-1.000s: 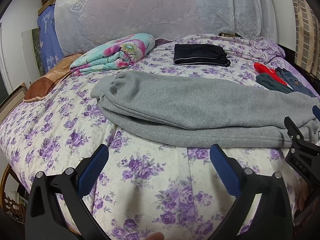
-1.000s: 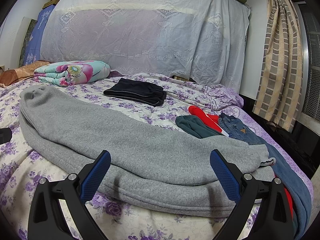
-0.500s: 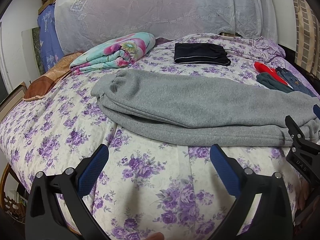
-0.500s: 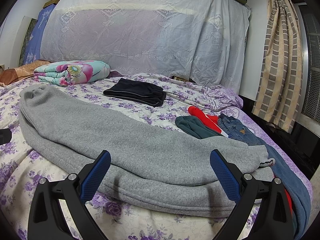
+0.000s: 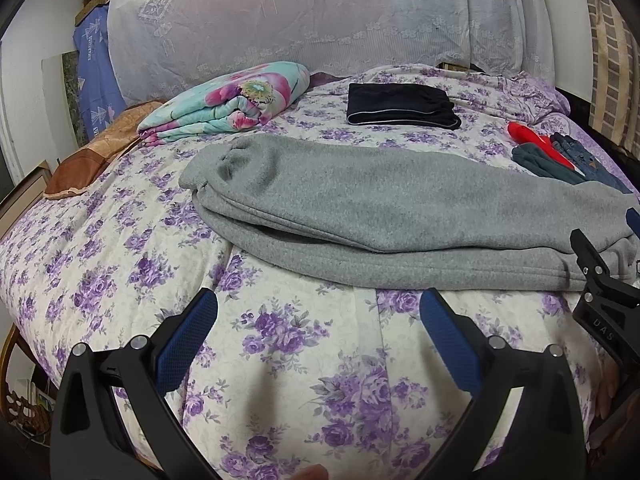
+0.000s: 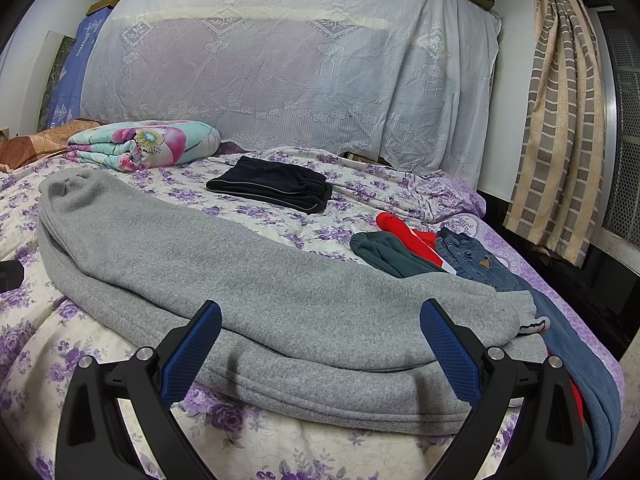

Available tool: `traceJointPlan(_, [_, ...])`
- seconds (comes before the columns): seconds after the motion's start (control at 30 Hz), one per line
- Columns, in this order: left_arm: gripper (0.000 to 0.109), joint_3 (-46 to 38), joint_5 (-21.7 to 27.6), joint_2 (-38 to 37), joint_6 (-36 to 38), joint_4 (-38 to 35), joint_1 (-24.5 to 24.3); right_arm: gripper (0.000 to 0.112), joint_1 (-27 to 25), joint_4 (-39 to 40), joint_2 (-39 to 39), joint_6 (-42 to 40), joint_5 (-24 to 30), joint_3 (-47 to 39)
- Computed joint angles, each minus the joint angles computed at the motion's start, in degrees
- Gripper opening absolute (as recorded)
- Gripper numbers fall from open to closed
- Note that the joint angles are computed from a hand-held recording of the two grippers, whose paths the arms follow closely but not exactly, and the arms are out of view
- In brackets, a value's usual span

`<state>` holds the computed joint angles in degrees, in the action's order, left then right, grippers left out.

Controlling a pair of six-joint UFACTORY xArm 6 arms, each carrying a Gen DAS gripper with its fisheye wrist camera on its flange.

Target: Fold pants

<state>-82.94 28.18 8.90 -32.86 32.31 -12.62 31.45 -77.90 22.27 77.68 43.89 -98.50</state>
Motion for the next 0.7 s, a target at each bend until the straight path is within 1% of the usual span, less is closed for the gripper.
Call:
traceJointPlan(0.07, [0.099, -0.77, 2.91, 0.24, 4.01, -3.55, -0.04, 0.1, -0.24, 1.46, -0.1, -1.06, -0.81, 0.09])
traceJointPlan(0.1, [0.099, -1.97, 5.47, 0.69, 6.87, -5.74, -0.07, 0.1, -0.5, 2.66, -0.33, -1.86, -1.53, 0.31])
traceJointPlan(0.17, [0.099, -3.02, 7.43, 1.5, 13.26, -11.93, 0.68, 0.1, -2.13, 8.99, -1.9, -5.59, -5.11, 2.24])
traceJointPlan(0.2, [0.099, -3.03, 6.75, 1.68, 14.14, -12.73, 1.08, 0.1, -3.12, 12.73, -3.03, -7.39, -7.41, 3.91])
traceJointPlan(0.27, [0.099, -4.3, 6.51, 3.08, 18.36, -17.94, 2.98, 0.1, -5.24, 20.59, -5.75, -10.94, -11.59, 8.38])
traceJointPlan(0.3, [0.099, -5.58, 6.68, 4.21, 19.78, -20.02, 3.91, 0.1, -5.99, 23.81, -6.89, -12.32, -12.75, 10.45])
traceJointPlan(0.33, [0.099, -6.18, 5.43, 5.08, 19.89, -20.11, 4.51, 0.1, -6.96, 28.37, -8.43, -14.64, -13.74, 13.13])
traceJointPlan(0.37, [0.099, -7.76, 5.65, 6.3, 20.87, -21.09, 5.11, 0.1, -7.7, 32.3, -9.82, -16.74, -13.96, 15.56])
traceJointPlan(0.4, [0.099, -10.62, 6.94, 8.45, 23.15, -24.48, 6.05, 0.1, -8.23, 35.28, -11.23, -18.25, -13.79, 17.94])
traceJointPlan(0.43, [0.099, -12.65, 7.77, 10.01, 24.54, -27.03, 6.65, 0.1, -8.59, 36.41, -12.21, -18.63, -14.02, 19.71])
traceJointPlan(0.47, [0.099, -14.87, 9.21, 11.72, 26.45, -31.49, 7.25, 0.1, -9.09, 38.32, -13.48, -19.63, -14.52, 21.6])
traceJointPlan(0.53, [0.099, -22.14, 14.17, 16.81, 29.13, -38.01, 8.75, 0.1, -10.04, 40.84, -15.09, -20.57, -16.95, 24.18])
traceJointPlan(0.57, [0.099, -25.95, 16.52, 19.49, 29.26, -39.99, 9.46, 0.1, -10.69, 43.04, -15.42, -21.47, -18.82, 24.99])
traceJointPlan(0.6, [0.099, -29.1, 17.97, 21.75, 29.07, -40.21, 10.05, 0.1, -11.58, 47.05, -15.23, -23.21, -20.55, 25.31])
traceJointPlan(0.63, [0.099, -31.64, 18.12, 23.77, 29.87, -42.83, 10.44, 0.1, -12.12, 50.94, -14.92, -24.97, -21.76, 25.4])
traceJointPlan(0.67, [0.099, -32.55, 17.31, 24.58, 30.67, -43.53, 10.47, 0.1, -12.72, 54.99, -14.55, -26.89, -23.21, 25.48])
traceJointPlan(0.7, [0.099, -34.07, 17.6, 25.57, 30.84, -43.59, 10.44, 0.1, -13.72, 59.34, -13.86, -29.22, -25.45, 25.49])
